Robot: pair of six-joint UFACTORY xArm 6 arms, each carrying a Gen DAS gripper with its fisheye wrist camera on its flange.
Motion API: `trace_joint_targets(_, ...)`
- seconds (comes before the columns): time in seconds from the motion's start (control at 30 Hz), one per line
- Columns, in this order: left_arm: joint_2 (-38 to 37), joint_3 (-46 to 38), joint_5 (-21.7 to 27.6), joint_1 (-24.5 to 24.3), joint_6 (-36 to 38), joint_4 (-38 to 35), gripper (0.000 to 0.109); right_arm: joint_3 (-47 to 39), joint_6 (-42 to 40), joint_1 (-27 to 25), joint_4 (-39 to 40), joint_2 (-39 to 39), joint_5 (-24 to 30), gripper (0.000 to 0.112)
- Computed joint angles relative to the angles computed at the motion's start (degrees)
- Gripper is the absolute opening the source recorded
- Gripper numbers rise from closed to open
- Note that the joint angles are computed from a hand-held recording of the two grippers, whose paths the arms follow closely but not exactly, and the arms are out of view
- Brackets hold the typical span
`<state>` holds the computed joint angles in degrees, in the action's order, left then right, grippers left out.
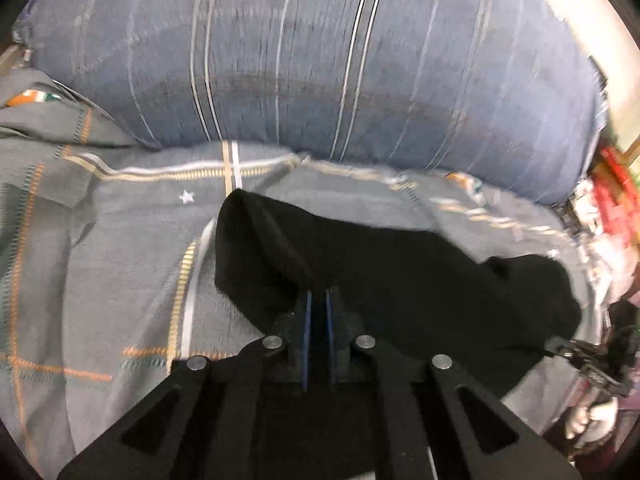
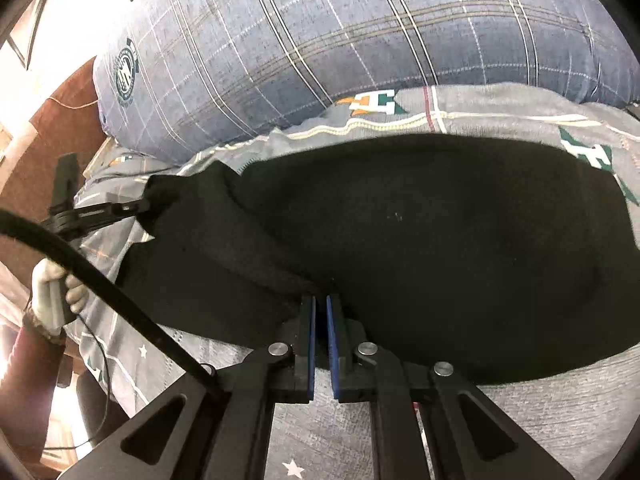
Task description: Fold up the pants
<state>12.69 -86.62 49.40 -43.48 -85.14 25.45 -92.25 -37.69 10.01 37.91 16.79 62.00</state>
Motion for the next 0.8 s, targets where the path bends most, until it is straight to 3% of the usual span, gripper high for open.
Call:
trace_joint_targets(0.13,-5.3,2.9,3.1,-3.4,-6.4,4.6,0.006,2.1,-1.1,0.3,0.5,-2.5,-0.5,0.006)
trace_joint_targets(0.27,-9.7,6.9,9.2,-8.4,-14.3,8.2,0.006,5.0,-1.6,0.7,0.0,-4.8,-1.4,0.006)
trace_joint_targets(0.37,-13.5,15.3,5.6,-10.4,-24.1,7.9,0.006,6.7,-1.7,0.9,-0.5,-5.5,-1.7,0.007)
trace_joint_targets(0.5,-12.0,19.6,3.1,-11.2,-30.2,4.4,0.008,8.7,-1.6,1.4,-2.1,-5.4,-2.1,0.01)
trace_joint_targets(0.57,-11.6,19.6,4.1,-12.4,-33.8,7.6,0.012,10.0,-2.1,1.4,-1.9,-6.1,-3.4,0.012)
trace_joint_targets(0.63,-12.3,19.4,4.5,-12.9,-34.5,7.9,0.013,9.6,-0.9,0.8,-1.9,-6.3,-2.3,0.022)
trace_joint_targets(0.73,-14.7,21.1,4.8,-14.0,-38.0,10.4,0.025,10.8,-1.7,-0.6,-1.8,-8.3,-2.7,0.054)
trace_joint_targets(0.8,-16.2,21.7,8.1,-16.0,-40.9,11.1,0.034,12.3,-3.8,-2.1,-1.2,-10.6,-4.5,0.061)
